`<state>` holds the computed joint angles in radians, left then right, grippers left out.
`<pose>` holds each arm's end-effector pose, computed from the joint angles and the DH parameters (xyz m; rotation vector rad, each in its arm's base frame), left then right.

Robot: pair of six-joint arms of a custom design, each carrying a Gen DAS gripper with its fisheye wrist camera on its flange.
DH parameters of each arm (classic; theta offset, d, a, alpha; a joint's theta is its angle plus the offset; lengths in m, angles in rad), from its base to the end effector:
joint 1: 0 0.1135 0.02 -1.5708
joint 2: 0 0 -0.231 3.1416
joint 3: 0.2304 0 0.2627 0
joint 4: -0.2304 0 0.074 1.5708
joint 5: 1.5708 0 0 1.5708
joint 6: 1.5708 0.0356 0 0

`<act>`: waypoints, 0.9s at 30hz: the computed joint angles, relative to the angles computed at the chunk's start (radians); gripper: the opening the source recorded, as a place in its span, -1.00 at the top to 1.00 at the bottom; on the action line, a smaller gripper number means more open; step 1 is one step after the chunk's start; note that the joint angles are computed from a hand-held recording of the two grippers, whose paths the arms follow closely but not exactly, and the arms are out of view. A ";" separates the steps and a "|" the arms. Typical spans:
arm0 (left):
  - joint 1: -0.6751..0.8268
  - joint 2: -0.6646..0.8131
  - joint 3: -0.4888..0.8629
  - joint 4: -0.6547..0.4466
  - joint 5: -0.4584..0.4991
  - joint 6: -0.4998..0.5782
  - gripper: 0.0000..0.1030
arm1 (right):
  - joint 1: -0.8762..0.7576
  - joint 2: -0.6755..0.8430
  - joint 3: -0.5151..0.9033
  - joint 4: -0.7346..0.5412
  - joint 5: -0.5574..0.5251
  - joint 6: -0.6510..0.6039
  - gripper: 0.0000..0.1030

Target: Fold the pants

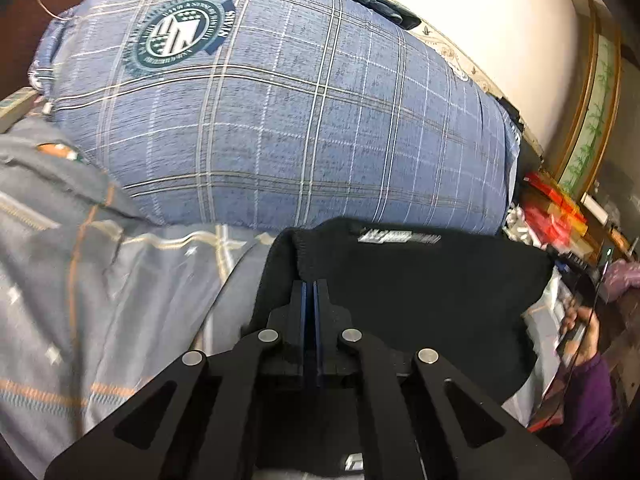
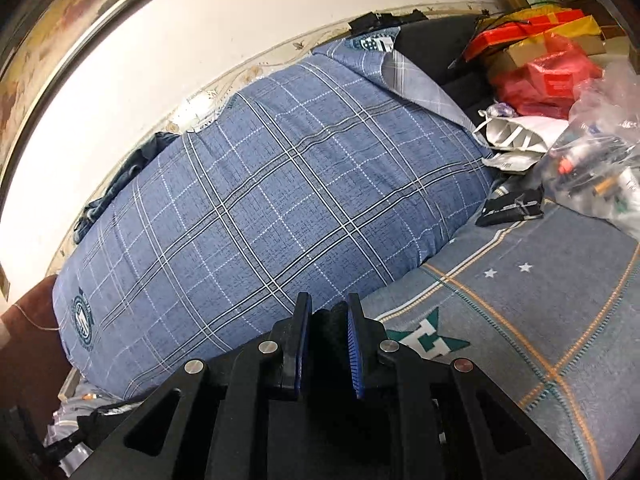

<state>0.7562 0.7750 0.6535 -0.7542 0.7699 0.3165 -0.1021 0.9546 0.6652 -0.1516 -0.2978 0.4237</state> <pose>0.1479 0.1054 0.2272 -0.1611 2.1700 -0.3513 0.2462 -0.0147 0.2404 0.3392 1.9984 0.5036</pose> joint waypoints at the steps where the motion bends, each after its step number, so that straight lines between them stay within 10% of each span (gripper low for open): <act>1: 0.023 -0.031 -0.016 -0.030 0.006 0.028 0.97 | -0.013 -0.029 -0.016 -0.010 -0.012 -0.008 0.69; 14: 0.371 -0.144 -0.147 -0.362 -0.053 0.502 0.97 | -0.336 -0.519 -0.192 -0.480 -0.329 -0.272 0.61; 19: 0.500 -0.074 -0.108 -0.332 -0.022 0.476 0.97 | -0.597 -0.518 -0.157 -0.778 -0.521 -0.560 0.31; 22: 0.543 -0.049 -0.078 -0.382 0.072 0.504 0.97 | -0.726 -0.586 -0.170 -0.785 -0.566 -0.570 -0.19; 27: 0.369 -0.245 -0.142 -0.465 0.084 0.500 0.96 | -0.607 -0.614 -0.198 -0.719 -0.455 -0.465 -0.21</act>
<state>1.1255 0.5298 0.5113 -1.2190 0.8541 0.8166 -0.7091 0.3405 0.4676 -0.8703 -0.7531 -0.0417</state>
